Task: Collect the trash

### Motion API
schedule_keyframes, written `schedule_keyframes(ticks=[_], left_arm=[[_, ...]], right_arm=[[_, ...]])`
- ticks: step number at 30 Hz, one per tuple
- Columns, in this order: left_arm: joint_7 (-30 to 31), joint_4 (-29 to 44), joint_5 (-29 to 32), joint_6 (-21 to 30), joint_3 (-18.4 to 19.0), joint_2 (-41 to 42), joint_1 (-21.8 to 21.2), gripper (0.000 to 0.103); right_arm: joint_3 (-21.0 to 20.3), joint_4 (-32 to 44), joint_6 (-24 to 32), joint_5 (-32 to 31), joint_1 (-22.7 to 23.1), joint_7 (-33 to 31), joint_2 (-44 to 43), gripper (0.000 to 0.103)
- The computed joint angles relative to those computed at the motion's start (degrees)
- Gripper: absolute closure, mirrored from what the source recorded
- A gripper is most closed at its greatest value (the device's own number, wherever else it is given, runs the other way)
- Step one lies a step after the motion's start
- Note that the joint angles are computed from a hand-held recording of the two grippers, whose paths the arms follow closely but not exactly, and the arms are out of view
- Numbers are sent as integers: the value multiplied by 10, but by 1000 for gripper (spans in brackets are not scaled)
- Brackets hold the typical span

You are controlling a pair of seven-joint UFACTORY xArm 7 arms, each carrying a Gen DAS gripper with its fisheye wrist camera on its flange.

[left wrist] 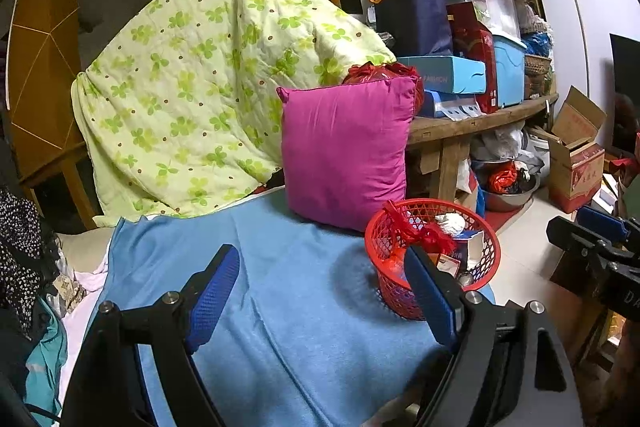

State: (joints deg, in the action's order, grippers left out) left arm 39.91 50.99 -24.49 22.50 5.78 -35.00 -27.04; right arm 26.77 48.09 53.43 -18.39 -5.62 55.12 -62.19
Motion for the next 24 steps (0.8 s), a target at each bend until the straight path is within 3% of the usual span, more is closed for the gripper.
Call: schedule_keyframes(ticks=[24], left_arm=[[-45,-11,36,-30,-13,1,25,18]], right_arm=[[2,-6,-11,-1,7,14,14,32]])
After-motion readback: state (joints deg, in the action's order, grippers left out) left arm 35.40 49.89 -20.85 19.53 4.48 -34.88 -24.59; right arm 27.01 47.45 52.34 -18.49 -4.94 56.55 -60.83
